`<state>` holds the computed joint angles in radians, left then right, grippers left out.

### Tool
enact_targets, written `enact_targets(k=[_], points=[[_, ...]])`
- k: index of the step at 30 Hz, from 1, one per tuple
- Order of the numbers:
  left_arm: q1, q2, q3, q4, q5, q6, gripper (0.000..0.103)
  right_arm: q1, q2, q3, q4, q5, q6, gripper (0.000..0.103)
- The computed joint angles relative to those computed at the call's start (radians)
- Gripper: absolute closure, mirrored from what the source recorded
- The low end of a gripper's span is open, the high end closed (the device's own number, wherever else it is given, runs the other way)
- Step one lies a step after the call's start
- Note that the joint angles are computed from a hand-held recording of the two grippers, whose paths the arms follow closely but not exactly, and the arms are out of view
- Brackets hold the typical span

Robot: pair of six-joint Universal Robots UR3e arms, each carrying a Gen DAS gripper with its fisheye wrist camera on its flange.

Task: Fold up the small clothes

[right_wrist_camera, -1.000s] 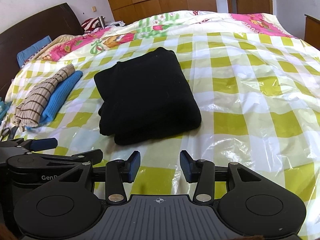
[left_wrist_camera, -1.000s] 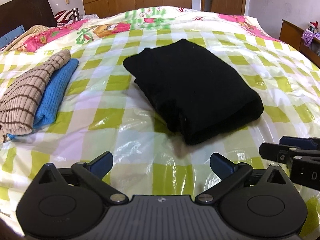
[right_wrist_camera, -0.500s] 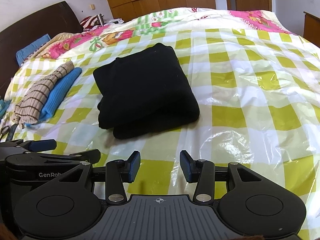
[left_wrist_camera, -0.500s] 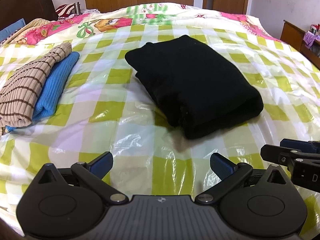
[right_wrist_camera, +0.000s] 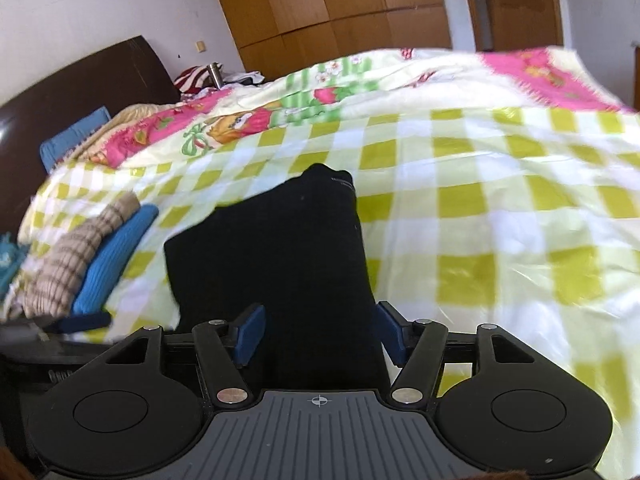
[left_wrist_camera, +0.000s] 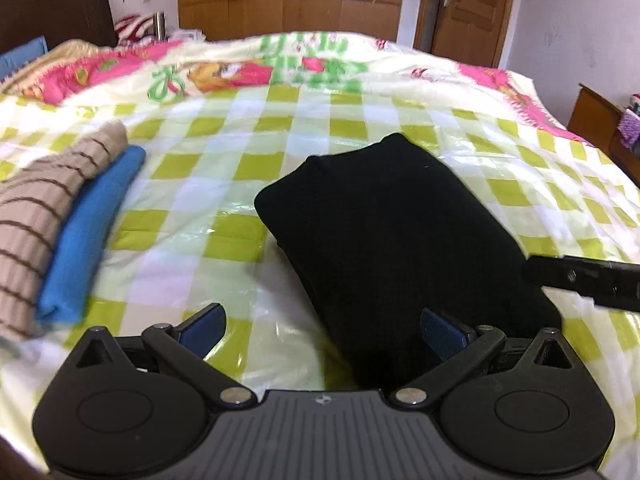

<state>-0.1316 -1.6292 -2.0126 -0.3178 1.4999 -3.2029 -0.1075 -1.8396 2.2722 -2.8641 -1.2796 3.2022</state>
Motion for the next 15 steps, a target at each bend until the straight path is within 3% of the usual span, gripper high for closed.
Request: enact_targets(k=[4, 6, 10, 13, 15], points=[[0.044, -0.123, 0.058, 0.024, -0.080, -0.007, 0.000, -0.060, 0.235, -0.108, -0.059, 0.102, -0.030, 0.040], [0.052, -0.186, 0.107, 0.020, -0.115, -0.007, 0.000, -0.092, 0.326, -0.163, -0.038, 0.186, -0.053, 0.030], [0.071, -0.292, 0.208, -0.008, -0.203, 0.016, 0.000, -0.127, 0.450, -0.236, -0.023, 0.292, -0.067, 0.027], [0.047, -0.331, 0.269, -0.032, -0.214, 0.045, 0.000, -0.142, 0.456, -0.216, -0.041, 0.331, -0.042, 0.033], [0.009, -0.348, 0.300, -0.038, -0.194, 0.064, 0.000, -0.167, 0.414, -0.168, -0.037, 0.351, -0.038, 0.044]])
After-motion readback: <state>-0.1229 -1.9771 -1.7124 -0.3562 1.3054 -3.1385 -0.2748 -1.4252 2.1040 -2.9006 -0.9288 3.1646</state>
